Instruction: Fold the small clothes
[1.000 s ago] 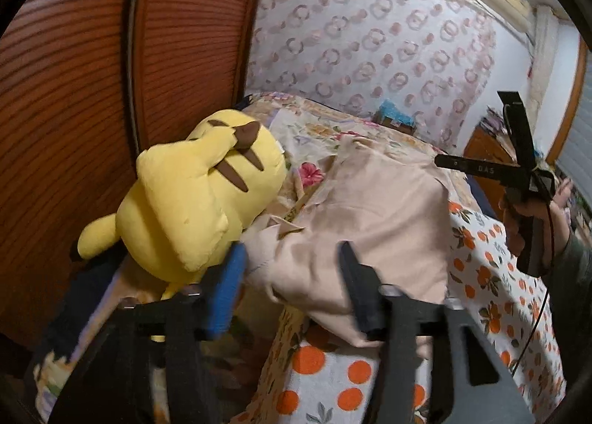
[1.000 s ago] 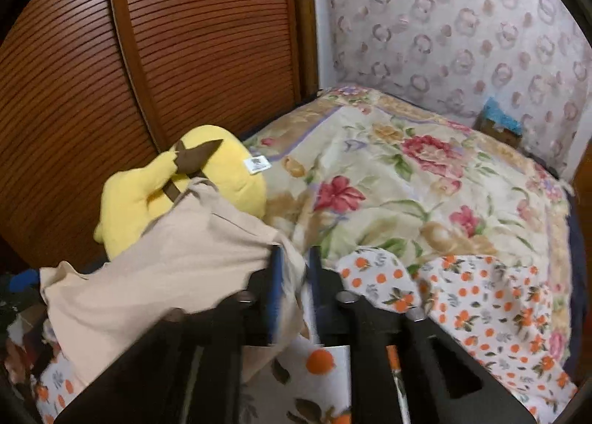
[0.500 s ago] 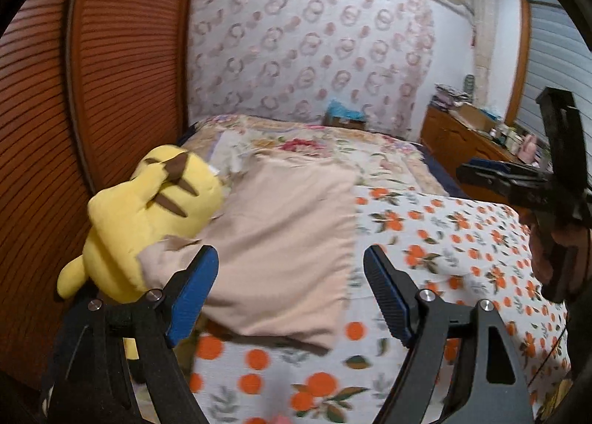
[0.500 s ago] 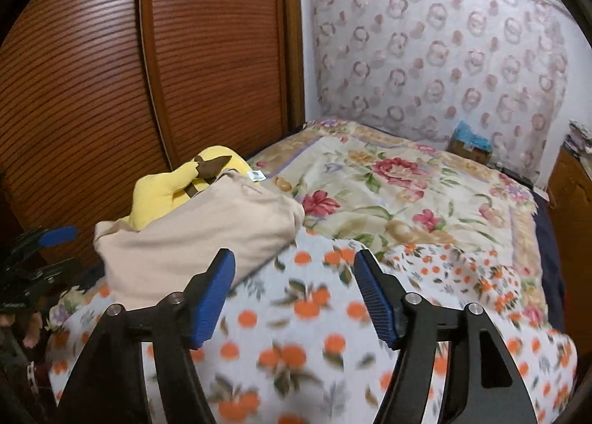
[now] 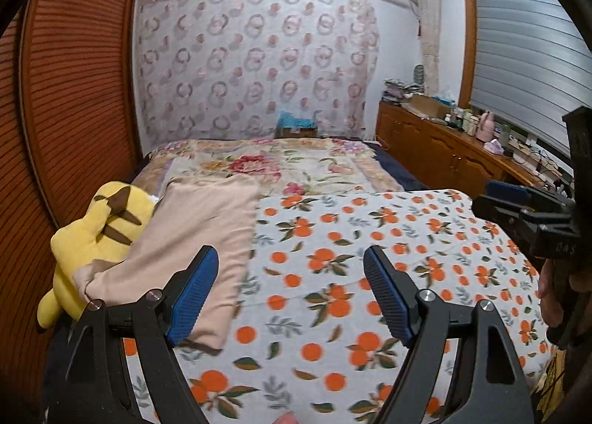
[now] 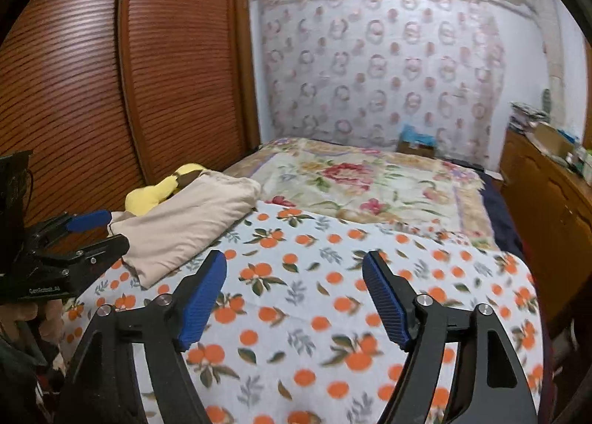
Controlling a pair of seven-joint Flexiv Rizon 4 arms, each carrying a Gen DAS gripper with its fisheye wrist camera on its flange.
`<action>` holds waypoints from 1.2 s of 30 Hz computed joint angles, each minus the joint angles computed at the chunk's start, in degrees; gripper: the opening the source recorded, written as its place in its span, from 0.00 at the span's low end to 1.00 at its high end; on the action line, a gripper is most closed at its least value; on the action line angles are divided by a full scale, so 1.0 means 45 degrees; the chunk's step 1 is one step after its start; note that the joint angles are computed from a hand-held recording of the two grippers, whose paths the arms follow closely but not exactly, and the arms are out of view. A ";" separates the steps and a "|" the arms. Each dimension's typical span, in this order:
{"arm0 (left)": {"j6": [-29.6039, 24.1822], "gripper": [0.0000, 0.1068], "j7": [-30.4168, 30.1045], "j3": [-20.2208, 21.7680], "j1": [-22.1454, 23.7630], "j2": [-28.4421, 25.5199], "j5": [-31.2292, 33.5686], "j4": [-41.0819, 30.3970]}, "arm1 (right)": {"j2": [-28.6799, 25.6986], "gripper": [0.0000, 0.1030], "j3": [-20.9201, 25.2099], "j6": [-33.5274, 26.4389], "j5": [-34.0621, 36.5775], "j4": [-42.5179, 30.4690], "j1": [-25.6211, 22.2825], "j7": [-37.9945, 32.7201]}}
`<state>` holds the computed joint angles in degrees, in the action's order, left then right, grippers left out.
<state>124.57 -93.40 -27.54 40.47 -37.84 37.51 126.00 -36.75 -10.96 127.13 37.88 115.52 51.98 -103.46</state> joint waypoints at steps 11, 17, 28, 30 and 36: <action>0.1249 0.76 -0.0601 0.1862 -0.2215 0.1480 -0.0645 0.0796 | 0.1034 0.78 0.0708 0.2311 0.3679 0.0946 0.1265 -0.1597; 0.1688 0.76 -0.0870 0.2788 -0.3169 0.1707 -0.0761 0.0851 | 0.1042 0.78 0.1680 0.3102 0.4611 0.0734 0.0909 -0.2310; 0.1634 0.76 -0.1416 0.3152 -0.3459 0.1808 -0.0396 0.0715 | 0.0872 0.78 0.3251 0.3807 0.5624 -0.0097 -0.0055 -0.3765; 0.1646 0.76 -0.1477 0.3177 -0.3472 0.1814 -0.0359 0.0720 | 0.0877 0.78 0.3542 0.3893 0.5689 -0.0192 -0.0291 -0.3989; 0.1617 0.76 -0.1553 0.3225 -0.3475 0.1835 -0.0270 0.0683 | 0.0922 0.78 0.4385 0.4217 0.5442 -0.0095 -0.1100 -0.4194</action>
<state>131.85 -100.38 -13.03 24.83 -29.58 36.29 129.08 -32.60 8.77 146.11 62.37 115.09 47.04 -122.33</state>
